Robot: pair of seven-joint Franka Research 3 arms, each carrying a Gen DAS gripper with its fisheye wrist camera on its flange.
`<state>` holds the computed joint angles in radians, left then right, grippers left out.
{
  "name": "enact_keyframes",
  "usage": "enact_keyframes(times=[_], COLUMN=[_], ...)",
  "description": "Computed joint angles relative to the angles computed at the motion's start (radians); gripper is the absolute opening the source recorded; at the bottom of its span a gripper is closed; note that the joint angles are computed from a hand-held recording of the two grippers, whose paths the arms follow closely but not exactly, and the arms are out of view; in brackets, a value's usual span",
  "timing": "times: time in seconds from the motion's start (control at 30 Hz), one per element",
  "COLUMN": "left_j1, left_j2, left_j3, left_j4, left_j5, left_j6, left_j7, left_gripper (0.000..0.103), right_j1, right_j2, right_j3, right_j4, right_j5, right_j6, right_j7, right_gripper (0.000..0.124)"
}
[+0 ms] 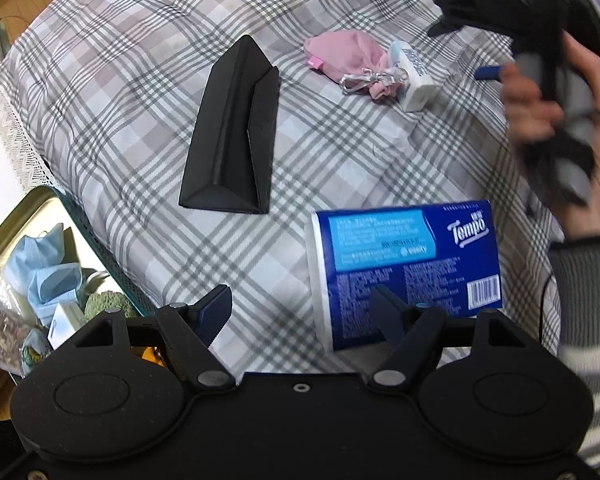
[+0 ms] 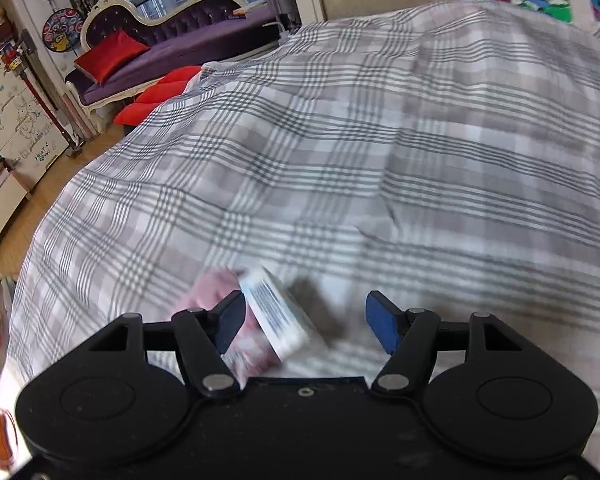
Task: Organize soft objects
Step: 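Grasp the second white tissue pack with the right gripper, then grasp the pink drawstring pouch with silver ribbon with the left gripper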
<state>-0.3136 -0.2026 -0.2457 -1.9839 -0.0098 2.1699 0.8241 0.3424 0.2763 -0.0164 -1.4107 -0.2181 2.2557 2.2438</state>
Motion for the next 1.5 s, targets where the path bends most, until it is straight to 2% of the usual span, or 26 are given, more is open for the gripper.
enact_keyframes(times=[0.17,0.3,0.37,0.57,0.77,0.87,0.93,1.03,1.17,1.23,1.3,1.5], left_j1=[0.011,0.022,0.025,0.031,0.026,0.026,0.027,0.028,0.019,0.009,-0.005,-0.042], left_j2=[0.009,0.011,0.011,0.007,0.016,0.03,0.05,0.1,0.209,0.272,0.33,0.504], left_j3=[0.015,0.02,0.024,0.023,0.011,0.002,-0.004,-0.013,-0.022,-0.021,-0.016,0.01], left_j4=[-0.005,-0.011,-0.016,-0.023,0.003,0.033,0.066,0.136,0.275,0.351,0.42,0.628], left_j5=[-0.017,-0.024,-0.032,-0.038,-0.011,0.026,0.059,0.12,0.216,0.263,0.313,0.362], left_j6=[0.004,0.0,0.003,0.016,0.006,-0.01,-0.028,-0.059,-0.107,-0.124,-0.137,-0.172], left_j7=[0.015,0.016,0.018,0.017,0.007,-0.002,-0.017,-0.041,-0.076,-0.08,-0.092,-0.062], left_gripper=[0.071,0.071,0.071,0.071,0.071,0.071,0.071,0.071,0.072,0.074,0.077,0.077], right_j1=[0.026,0.038,0.033,0.024,-0.014,-0.037,-0.056,-0.072,-0.087,-0.1,-0.109,-0.12], right_j2=[0.19,0.267,0.225,0.051,-0.078,-0.139,-0.181,-0.242,-0.296,-0.305,-0.309,-0.3], right_j3=[-0.022,-0.035,-0.033,-0.032,-0.003,0.016,0.027,0.037,0.054,0.06,0.065,0.069], right_j4=[0.239,0.328,0.254,0.009,-0.15,-0.242,-0.309,-0.404,-0.478,-0.495,-0.509,-0.501], right_j5=[-0.021,0.007,0.024,0.016,0.037,0.067,0.114,0.091,-0.08,-0.091,-0.085,-0.079], right_j6=[-0.101,-0.184,-0.142,-0.101,-0.155,-0.116,-0.05,0.082,0.175,0.203,0.218,0.183], right_j7=[-0.004,-0.033,-0.043,-0.022,0.043,0.047,0.037,0.079,0.208,0.215,0.212,0.205], right_gripper=[0.066,0.065,0.066,0.067,0.068,0.068,0.068,0.068,0.071,0.071,0.071,0.071])
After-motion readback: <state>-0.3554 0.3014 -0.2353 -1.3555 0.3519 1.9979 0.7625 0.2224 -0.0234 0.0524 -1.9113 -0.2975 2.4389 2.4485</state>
